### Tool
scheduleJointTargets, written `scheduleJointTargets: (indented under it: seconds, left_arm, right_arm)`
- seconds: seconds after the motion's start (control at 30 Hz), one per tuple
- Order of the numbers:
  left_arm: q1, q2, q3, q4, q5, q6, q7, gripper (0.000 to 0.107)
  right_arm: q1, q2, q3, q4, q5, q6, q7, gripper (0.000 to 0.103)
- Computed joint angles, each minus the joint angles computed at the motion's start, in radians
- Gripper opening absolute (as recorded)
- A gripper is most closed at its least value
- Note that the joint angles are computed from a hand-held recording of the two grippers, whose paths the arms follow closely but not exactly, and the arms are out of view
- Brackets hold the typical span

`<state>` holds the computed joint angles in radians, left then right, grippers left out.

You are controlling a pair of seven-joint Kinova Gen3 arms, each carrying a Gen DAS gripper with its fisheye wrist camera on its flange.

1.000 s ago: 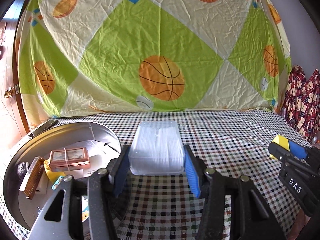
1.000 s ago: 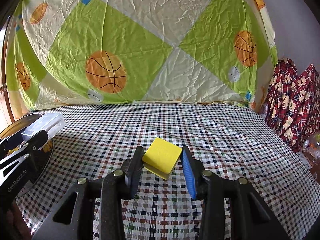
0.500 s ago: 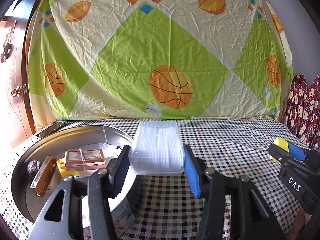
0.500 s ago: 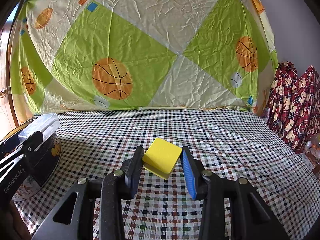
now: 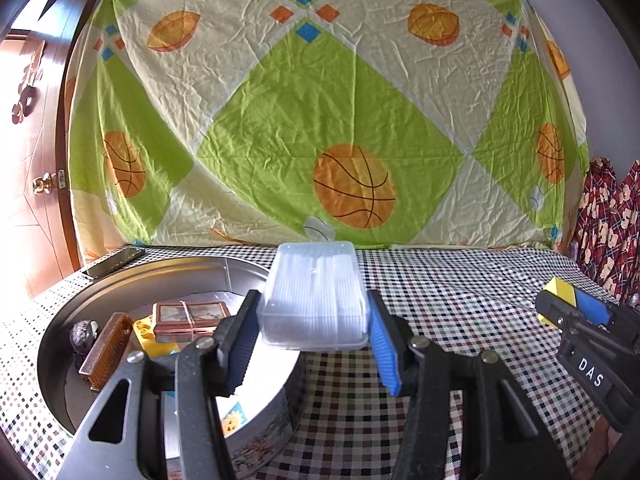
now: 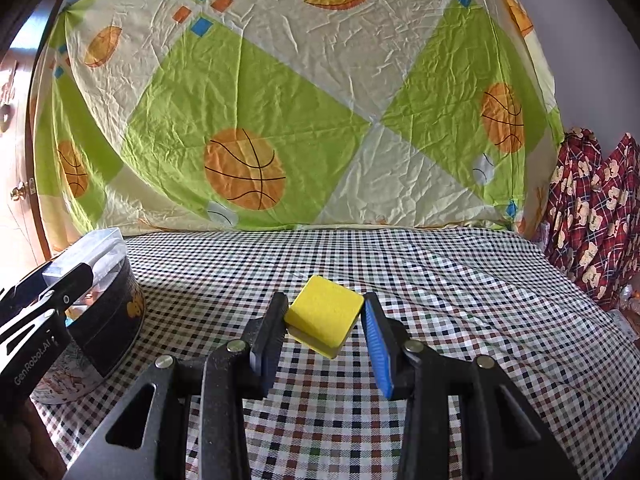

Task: Organize rigid objects
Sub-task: 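Carry the white box over the tin with the left tool while the right tool carries the yellow block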

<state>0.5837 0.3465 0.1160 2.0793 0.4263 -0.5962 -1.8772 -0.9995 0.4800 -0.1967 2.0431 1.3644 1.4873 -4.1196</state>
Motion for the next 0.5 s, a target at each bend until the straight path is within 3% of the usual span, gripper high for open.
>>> scheduleJointTargets:
  seconds: [0.5]
  left_arm:
    - [-0.046, -0.015, 0.008, 0.034, -0.053, -0.011, 0.063, 0.051]
  right_arm:
    - [-0.024, 0.020, 0.000, -0.030, 0.036, -0.002, 0.029, 0.040]
